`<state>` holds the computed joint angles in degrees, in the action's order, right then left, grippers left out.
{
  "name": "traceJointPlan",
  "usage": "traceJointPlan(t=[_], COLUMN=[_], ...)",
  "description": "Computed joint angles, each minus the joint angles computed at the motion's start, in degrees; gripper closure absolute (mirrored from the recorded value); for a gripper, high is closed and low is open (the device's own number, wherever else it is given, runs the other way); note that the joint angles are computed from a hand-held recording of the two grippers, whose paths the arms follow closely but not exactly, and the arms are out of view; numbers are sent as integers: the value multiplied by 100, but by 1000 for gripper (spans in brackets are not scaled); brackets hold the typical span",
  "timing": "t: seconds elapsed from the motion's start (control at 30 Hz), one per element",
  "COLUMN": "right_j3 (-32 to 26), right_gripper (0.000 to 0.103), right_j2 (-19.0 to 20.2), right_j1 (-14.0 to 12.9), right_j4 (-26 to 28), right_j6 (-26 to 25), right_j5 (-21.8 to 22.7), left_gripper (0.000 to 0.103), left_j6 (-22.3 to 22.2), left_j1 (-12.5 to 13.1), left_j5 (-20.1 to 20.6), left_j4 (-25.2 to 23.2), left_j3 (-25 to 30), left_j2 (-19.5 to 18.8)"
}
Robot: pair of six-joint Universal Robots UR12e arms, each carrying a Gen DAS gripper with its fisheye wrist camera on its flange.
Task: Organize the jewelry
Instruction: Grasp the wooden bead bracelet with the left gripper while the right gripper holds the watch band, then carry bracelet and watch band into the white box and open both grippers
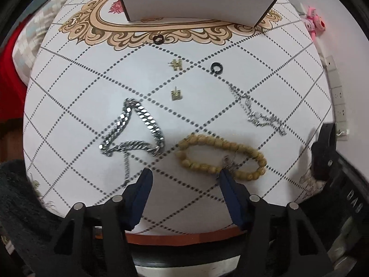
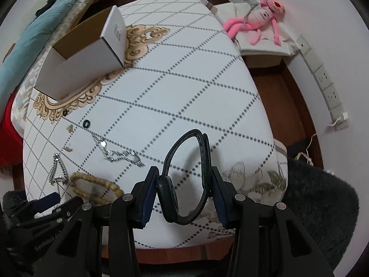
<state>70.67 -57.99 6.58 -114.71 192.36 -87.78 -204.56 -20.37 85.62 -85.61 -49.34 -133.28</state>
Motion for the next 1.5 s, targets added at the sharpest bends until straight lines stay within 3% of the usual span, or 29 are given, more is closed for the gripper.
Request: traceJointPlan(t=[0.1,0.17,0.27,0.3,0.43,0.7,0.83,1.07,1.27,1.4,1.5], right_j3=[85,128,126,137,151,158,79,-321,-1115,-1927,-2738], right_gripper=[57,57,57,57,57,58,58,58,58,58,58], right_j2=[-38,-62,-60,-67,-86,-186,-195,-49,343,776,1226], right_j1=[-9,-23,-36,-42,-52,-51,-52,-48,3,62,106], right_j4=[-68,-97,-119,-140,-185,-337,-370,-363,-267,-94,224], right_j6=[45,63,89,101,150,115,92,33,-109,-253,-365], right_j5=[-28,-23,-16,-16,-19,102,241,605,870,935,950], left_gripper=[51,62,80,97,97,97,97,97,97,97,97], left_j6=[-104,-125,-9,74,159,458,678,957,1067,1001,900], left_j1=[-16,-37,-114,-139,-172,-134,-77,-84,91,243,380], left_j5=[22,83,413,519,502,446,488,714,762,702,482], left_j4=[-40,-40,-153,-131,-92,402,784,1393,1521,1208,619], left_j3=[116,188,400,431,567,308,101,353,1159,2083,3194], left_j2=[-92,-147,-267,-286,-372,-53,85,36,-329,-820,-1411])
